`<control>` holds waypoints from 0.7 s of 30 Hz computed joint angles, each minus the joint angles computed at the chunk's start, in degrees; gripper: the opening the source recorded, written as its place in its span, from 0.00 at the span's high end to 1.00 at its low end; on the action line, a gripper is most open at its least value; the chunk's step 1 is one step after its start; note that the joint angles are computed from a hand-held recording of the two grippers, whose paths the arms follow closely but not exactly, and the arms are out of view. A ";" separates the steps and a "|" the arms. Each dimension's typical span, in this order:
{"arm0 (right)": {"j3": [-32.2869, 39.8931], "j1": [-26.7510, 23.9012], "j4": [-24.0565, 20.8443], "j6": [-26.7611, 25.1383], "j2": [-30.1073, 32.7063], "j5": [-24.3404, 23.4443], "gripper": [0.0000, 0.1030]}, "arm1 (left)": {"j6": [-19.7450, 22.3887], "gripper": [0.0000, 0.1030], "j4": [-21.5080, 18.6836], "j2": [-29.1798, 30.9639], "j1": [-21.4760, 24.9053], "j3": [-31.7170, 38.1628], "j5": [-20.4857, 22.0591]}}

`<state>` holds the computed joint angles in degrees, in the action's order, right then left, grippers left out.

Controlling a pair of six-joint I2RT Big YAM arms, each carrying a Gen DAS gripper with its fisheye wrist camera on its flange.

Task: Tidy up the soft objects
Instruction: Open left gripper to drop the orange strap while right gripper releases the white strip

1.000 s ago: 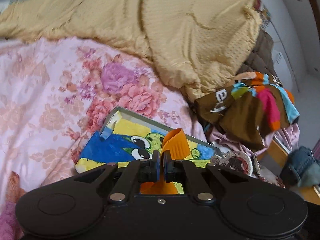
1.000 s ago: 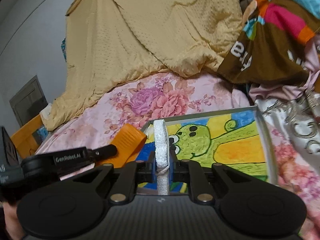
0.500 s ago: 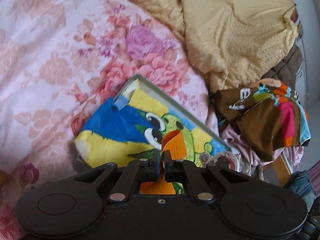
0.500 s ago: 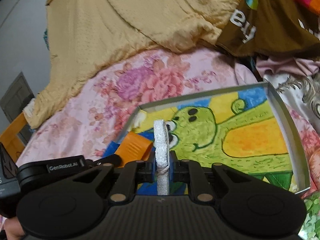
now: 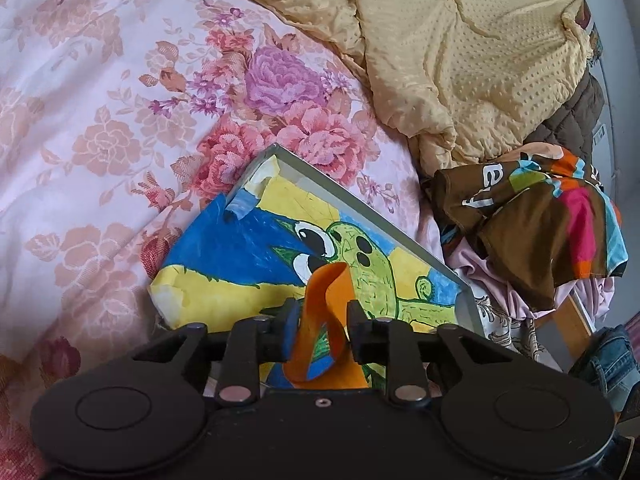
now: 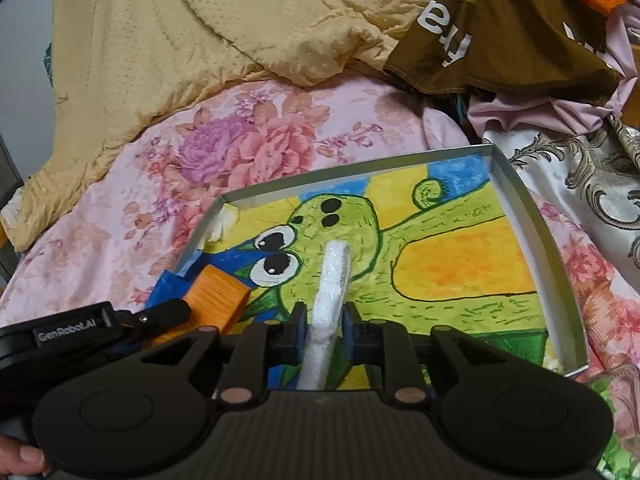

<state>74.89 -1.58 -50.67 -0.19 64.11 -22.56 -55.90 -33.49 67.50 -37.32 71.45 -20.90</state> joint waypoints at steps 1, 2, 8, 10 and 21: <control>0.20 0.05 -0.23 -0.14 0.05 0.37 0.74 | 0.11 0.73 -0.06 0.03 -0.07 0.06 -0.13; 0.30 0.11 -0.45 -0.30 0.04 0.76 0.72 | 0.15 0.70 -0.33 0.06 -0.20 0.19 -0.40; 0.94 -0.68 -1.38 -0.09 -0.47 0.33 0.53 | 1.48 0.51 -3.37 0.27 -1.21 1.94 -2.32; 1.11 -0.92 -1.48 -0.65 -0.99 0.17 0.46 | 2.96 0.46 -4.75 0.44 -1.96 2.94 -3.88; 0.50 -4.66 0.72 -3.29 -7.35 -2.62 0.18 | 10.52 0.18 -10.64 -0.98 -9.98 8.06 -17.41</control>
<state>75.39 -6.24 -49.95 -3.48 56.76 -25.18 -45.38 -44.13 66.52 -47.30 79.52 -38.30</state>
